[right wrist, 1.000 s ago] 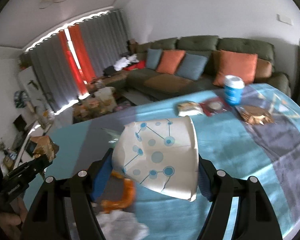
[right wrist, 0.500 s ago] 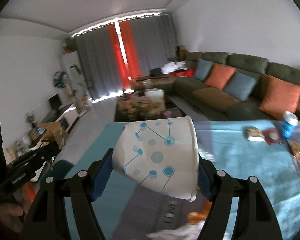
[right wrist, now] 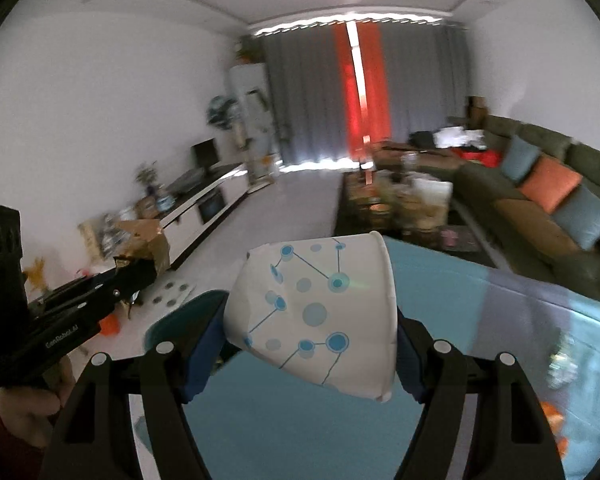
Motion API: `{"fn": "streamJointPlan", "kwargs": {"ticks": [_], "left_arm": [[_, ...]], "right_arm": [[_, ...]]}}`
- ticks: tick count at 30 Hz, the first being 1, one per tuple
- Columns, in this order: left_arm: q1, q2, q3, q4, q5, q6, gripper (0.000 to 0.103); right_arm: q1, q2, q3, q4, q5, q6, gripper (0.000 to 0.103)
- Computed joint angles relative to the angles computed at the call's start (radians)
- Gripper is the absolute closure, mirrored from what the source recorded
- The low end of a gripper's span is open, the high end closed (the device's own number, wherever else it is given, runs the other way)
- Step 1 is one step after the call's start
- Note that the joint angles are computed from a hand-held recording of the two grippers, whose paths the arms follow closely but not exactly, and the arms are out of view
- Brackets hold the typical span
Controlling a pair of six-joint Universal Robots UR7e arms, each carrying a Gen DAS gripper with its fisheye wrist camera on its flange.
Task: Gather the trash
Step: 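Lift the paper bag and foil bag and carry both tools over the teal bin, then open both tools over the teal bin to drop the foil bag and paper bag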
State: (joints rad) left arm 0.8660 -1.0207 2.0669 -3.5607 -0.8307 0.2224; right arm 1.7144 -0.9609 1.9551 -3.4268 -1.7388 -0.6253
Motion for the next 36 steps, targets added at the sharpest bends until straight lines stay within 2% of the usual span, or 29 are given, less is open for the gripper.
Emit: {"fn": "streamJointPlan", "kwargs": {"ticks": [5, 11, 18, 22, 26, 27, 33, 36], "left_arm": [[0.03, -0.088, 0.058, 0.004, 0.066, 0.0, 0.074], [0.08, -0.181, 0.114, 0.044, 0.103, -0.019, 0.074], [0.165, -0.233, 0.147, 0.103, 0.095, -0.067, 0.074], [0.234, -0.221, 0.135, 0.161, 0.042, -0.131, 0.074], [0.286, -0.131, 0.068, 0.185, 0.011, -0.164, 0.074], [0.295, -0.085, 0.033, 0.188, 0.007, -0.169, 0.074], [0.339, 0.001, -0.043, 0.224, -0.013, -0.171, 0.073], [0.349, 0.039, -0.084, 0.253, 0.0, -0.176, 0.073]], "right_arm": [[0.034, 0.063, -0.079, 0.104, 0.016, -0.018, 0.032], [0.067, 0.144, -0.171, 0.216, 0.011, -0.024, 0.031], [0.086, 0.239, -0.293, 0.38, -0.021, -0.005, 0.031], [0.088, 0.287, -0.357, 0.464, -0.044, 0.017, 0.031], [0.086, 0.335, -0.426, 0.547, -0.073, 0.036, 0.031], [0.084, 0.348, -0.448, 0.577, -0.074, 0.05, 0.031], [0.08, 0.401, -0.528, 0.67, -0.096, 0.109, 0.031], [0.08, 0.426, -0.564, 0.707, -0.123, 0.136, 0.031]]}}
